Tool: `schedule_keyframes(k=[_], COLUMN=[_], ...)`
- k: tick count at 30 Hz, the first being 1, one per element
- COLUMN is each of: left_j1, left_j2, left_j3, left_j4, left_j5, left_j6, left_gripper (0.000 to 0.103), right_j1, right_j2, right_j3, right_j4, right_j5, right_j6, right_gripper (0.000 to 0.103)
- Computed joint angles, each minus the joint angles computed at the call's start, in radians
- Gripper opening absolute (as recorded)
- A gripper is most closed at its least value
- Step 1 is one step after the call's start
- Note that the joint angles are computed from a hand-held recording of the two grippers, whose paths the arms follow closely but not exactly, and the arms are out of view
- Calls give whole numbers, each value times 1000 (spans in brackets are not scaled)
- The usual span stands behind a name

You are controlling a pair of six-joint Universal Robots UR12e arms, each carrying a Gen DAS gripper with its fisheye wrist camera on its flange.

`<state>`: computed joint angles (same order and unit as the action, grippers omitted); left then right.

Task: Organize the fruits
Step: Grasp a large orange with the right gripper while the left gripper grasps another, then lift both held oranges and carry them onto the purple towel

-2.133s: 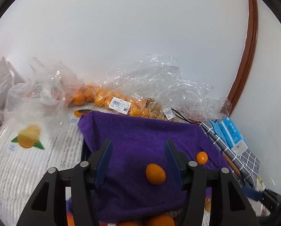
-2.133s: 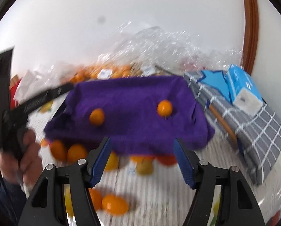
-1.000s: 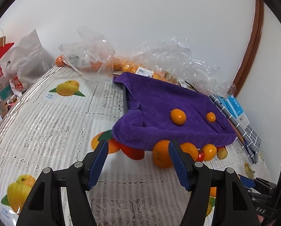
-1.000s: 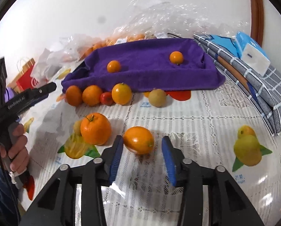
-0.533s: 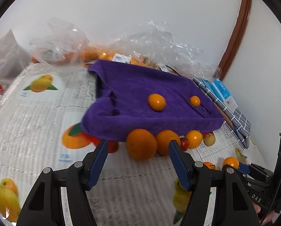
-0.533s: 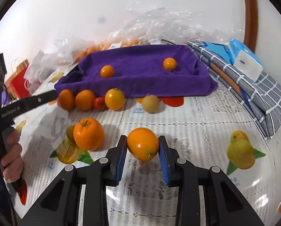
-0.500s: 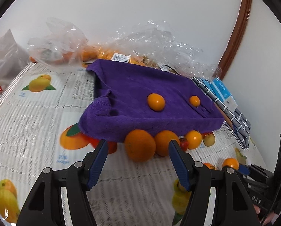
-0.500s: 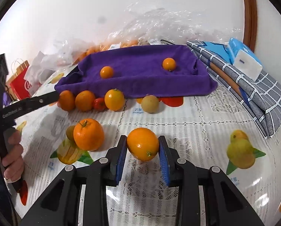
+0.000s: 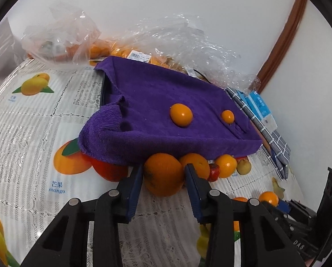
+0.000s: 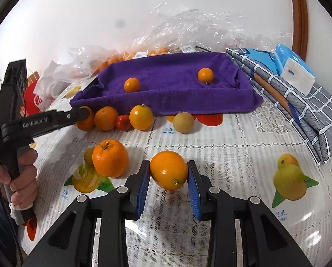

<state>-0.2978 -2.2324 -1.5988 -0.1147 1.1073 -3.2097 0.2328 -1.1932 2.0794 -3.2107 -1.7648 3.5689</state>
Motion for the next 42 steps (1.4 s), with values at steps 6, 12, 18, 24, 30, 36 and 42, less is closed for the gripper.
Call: schedule_keyframes(k=[6, 12, 18, 24, 30, 36, 42], left_j1=[1, 5, 11, 3, -8, -19, -36], left_j2=[5, 9, 11, 21, 32, 42, 7], left_j3=[-13, -33, -42, -55, -48, -7, 69], left_j4=[51, 128, 170, 219, 214, 208, 136], left_j5=[7, 1, -13, 71, 148, 171, 185], left_j6=[-11, -19, -45, -61, -68, -74, -68], left_gripper=[37, 37, 37, 37, 37, 32, 31], right_j1=[0, 1, -6, -15, -32, -60, -82], right_j2=[0, -2, -6, -16, -30, -12, 25], right_j3=[2, 15, 31, 20, -21, -83, -135], right_j4=[-5, -47, -85, -56, -51, -49, -54], right_j5=[-5, -22, -29, -38, -60, -65, -46], right_j6=[14, 36, 80, 68, -4, -57, -86], right_gripper=[33, 33, 33, 33, 33, 33, 33])
